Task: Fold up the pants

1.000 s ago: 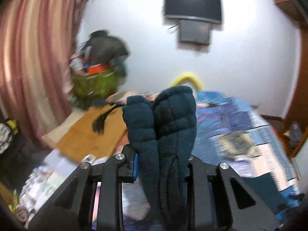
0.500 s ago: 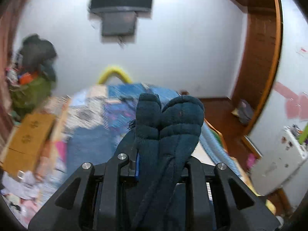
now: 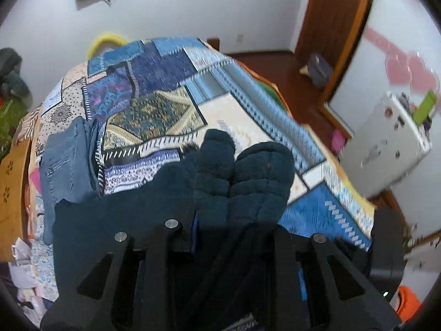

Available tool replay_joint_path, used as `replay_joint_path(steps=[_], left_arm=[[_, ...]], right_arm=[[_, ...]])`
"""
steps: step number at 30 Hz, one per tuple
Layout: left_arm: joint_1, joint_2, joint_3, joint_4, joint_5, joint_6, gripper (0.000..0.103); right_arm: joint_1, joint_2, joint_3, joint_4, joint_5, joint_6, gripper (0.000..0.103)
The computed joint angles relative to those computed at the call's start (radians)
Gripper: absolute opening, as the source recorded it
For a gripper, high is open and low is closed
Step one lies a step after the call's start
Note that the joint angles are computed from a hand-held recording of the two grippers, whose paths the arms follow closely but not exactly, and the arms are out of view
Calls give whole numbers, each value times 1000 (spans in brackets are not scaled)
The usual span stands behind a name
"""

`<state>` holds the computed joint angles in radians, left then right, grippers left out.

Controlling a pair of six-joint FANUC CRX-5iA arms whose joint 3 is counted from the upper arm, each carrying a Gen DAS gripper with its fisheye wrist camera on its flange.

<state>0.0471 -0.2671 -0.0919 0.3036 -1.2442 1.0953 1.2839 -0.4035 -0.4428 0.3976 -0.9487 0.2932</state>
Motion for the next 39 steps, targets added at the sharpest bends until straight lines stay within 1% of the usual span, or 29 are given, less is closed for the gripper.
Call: replay_joint_path(steps=[2, 4, 6, 7, 8, 9, 11, 12, 14, 16, 17, 18, 20, 22, 23, 26, 28, 30, 33, 35, 37, 38, 39], left_arm=[[-10, 10, 27, -29, -42, 11, 30], [-2, 17, 34, -26, -66, 6, 32], [10, 20, 40, -22, -89, -2, 41], [25, 15, 33, 1, -103, -18, 56], [35, 10, 24, 21, -110, -28, 68], [54, -5, 8, 50, -115, -51, 71], [78, -28, -11, 85, -118, -94, 83], [100, -49, -26, 108, -113, -118, 86], [130, -69, -31, 128, -108, -129, 87], [183, -92, -38, 165, -103, -151, 88], [201, -99, -40, 175, -95, -161, 91], [221, -107, -43, 182, -76, -174, 93], [253, -124, -48, 173, -15, -196, 99], [284, -120, -45, 153, 48, -208, 101], [293, -109, -37, 146, 58, -212, 101], [315, -46, 8, 82, 85, -196, 101], [315, 6, 43, 13, 111, -163, 101], [313, 61, 77, -43, 120, -132, 101], [307, 137, 118, -122, 116, -97, 101], [301, 188, 144, -173, 98, -87, 101], [281, 227, 157, -259, 98, -57, 101], [264, 249, 163, -327, 96, -29, 101], [254, 259, 160, -366, 92, -19, 101]], right_arm=[[9, -3, -2, 12, -8, -14, 88], [16, -5, -3, 23, -16, -22, 88], [25, -9, -5, 36, -25, -32, 88], [35, -13, -7, 45, -34, -43, 89], [41, -15, -5, 49, -43, -47, 89], [45, -16, -3, 51, -49, -49, 88], [55, -24, -2, 53, -59, -50, 89], [54, -22, 1, 51, -63, -46, 89], [64, -24, 3, 58, -80, -48, 89], [78, -27, 4, 65, -101, -57, 89], [83, -30, 4, 66, -106, -60, 89], [86, -33, 2, 69, -108, -63, 89], [101, -45, -5, 77, -112, -79, 89], [115, -57, -9, 89, -119, -95, 89], [121, -59, -10, 96, -122, -104, 89], [134, -57, -5, 111, -127, -124, 89], [133, -49, 5, 109, -123, -119, 89], [121, -34, 17, 98, -113, -106, 89], [118, -20, 30, 77, -106, -96, 89], [114, -8, 40, 63, -103, -90, 89], [106, 5, 52, 47, -102, -78, 89], [103, 10, 56, 41, -103, -73, 89], [108, 12, 57, 42, -107, -77, 89]])
